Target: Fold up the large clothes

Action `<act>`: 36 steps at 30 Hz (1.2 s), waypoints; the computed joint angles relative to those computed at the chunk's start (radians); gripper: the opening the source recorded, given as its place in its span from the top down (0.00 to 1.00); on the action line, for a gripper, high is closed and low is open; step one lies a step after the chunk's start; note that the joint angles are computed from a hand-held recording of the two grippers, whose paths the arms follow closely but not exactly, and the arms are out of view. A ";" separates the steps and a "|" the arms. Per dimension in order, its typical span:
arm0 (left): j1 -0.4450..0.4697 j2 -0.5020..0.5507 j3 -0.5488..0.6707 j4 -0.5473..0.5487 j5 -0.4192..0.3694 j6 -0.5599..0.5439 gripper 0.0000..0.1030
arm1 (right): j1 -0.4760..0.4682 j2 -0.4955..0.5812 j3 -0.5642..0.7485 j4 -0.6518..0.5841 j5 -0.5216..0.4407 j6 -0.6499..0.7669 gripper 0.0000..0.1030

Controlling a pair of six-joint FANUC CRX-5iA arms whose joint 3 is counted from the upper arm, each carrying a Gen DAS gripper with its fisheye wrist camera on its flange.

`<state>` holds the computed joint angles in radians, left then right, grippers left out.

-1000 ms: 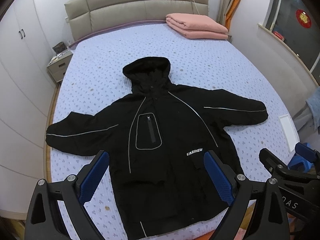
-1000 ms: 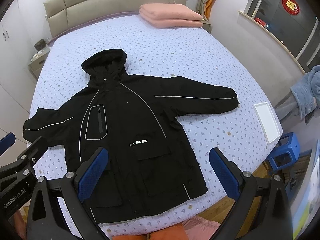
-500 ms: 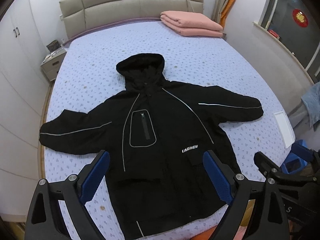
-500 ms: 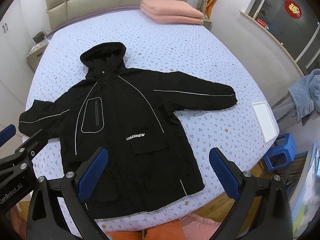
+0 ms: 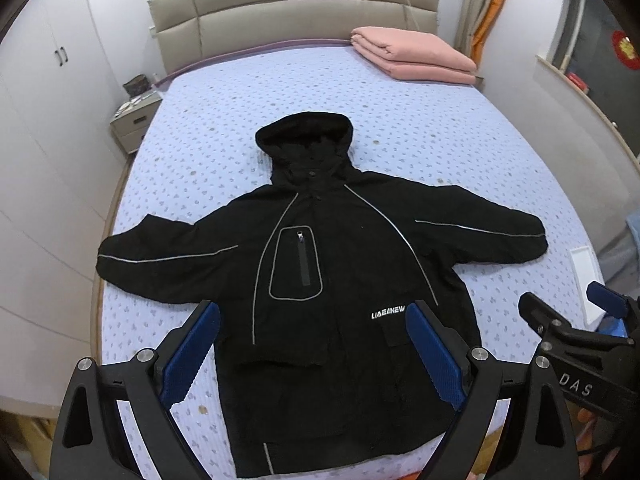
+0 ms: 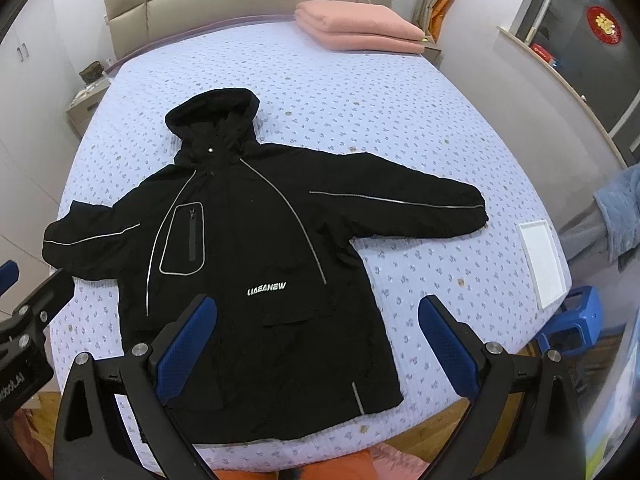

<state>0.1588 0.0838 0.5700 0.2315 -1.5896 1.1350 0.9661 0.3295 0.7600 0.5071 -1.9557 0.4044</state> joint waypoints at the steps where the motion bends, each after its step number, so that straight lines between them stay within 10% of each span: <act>1: -0.017 0.003 0.008 -0.017 -0.003 0.025 0.08 | -0.012 -0.017 -0.023 -0.009 0.019 0.009 0.01; 15: -0.323 0.079 0.029 -0.164 0.009 0.305 0.08 | -0.259 -0.276 -0.420 -0.098 0.214 0.131 0.01; 25: -0.502 0.252 0.104 -0.206 0.070 0.448 0.08 | -0.650 -0.427 -0.738 -0.168 0.461 0.254 0.01; 36: -0.648 0.522 0.328 -0.291 0.134 0.439 0.08 | -1.080 -0.294 -0.798 -0.384 0.755 0.518 0.03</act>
